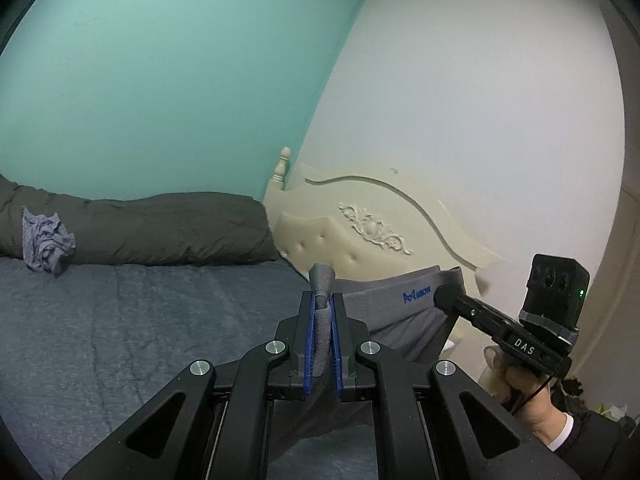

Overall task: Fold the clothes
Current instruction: 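Lift the grey underpants with both tools and carry them toward the headboard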

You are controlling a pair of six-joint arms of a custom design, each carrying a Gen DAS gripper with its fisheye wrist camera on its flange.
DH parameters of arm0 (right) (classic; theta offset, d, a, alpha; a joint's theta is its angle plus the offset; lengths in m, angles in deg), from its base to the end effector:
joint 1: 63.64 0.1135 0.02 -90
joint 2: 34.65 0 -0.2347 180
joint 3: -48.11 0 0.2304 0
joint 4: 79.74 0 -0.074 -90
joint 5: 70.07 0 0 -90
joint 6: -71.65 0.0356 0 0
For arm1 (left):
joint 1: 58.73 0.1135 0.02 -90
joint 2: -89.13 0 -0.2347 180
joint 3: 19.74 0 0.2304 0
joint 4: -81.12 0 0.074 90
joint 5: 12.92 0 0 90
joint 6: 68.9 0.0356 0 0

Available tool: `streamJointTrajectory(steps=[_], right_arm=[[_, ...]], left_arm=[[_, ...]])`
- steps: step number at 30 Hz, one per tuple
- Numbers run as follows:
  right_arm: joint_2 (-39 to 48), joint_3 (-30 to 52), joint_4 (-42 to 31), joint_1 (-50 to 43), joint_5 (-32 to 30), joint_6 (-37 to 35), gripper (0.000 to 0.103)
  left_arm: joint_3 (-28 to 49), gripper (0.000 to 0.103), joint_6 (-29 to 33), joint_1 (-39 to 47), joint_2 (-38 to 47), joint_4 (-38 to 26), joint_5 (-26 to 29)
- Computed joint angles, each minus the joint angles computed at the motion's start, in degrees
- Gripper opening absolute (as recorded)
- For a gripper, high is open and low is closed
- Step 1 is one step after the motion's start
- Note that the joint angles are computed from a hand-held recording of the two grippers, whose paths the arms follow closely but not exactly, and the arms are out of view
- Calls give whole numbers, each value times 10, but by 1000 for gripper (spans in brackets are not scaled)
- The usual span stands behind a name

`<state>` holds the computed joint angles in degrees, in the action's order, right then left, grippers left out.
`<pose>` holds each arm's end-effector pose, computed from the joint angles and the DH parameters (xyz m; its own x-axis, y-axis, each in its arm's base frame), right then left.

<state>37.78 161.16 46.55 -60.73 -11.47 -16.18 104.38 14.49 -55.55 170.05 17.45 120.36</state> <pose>0.2245 0.0300 0.4636 -0.2469 0.0198 -0.9688 -0.5412 0.8265 0.1548 0.2455 -0.0108 0.4680 -0.4160 -0.1070 -0.9030 0.5567 0.7552 -0.3460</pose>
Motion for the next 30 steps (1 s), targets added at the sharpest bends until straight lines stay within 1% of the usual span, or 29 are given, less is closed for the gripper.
streamJointTrajectory(steps=[4,10,12,17,19,21,22,24,28,30], right_arm=[[-18,6,-32,-47,-33,-9,4],[-31,29,-87,-171,-126,-35,4],[-30,40,-108,-229,-171,-53,4],[-6,82,-172,-380,-287,-112,4],[14,105,-205,-434,-328,-145,4],[35,130,-242,-477,-356,-180,4],[56,155,-272,-504,-375,-207,4],[84,189,-308,-533,-392,-239,4],[172,300,-420,-595,-424,-329,4],[222,368,-477,-620,-433,-370,4]], left_arm=[[-9,7,-19,-57,-6,12,-33],[-10,7,-41,-151,-4,31,-88],[-1,7,-48,-188,1,34,-112],[52,7,-68,-285,42,35,-181],[81,7,-74,-321,67,35,-205],[112,7,-81,-352,97,34,-224],[131,7,-84,-366,114,33,-232],[176,7,-88,-386,152,26,-243],[299,7,-95,-428,245,-4,-261],[380,7,-96,-447,301,-33,-271]])
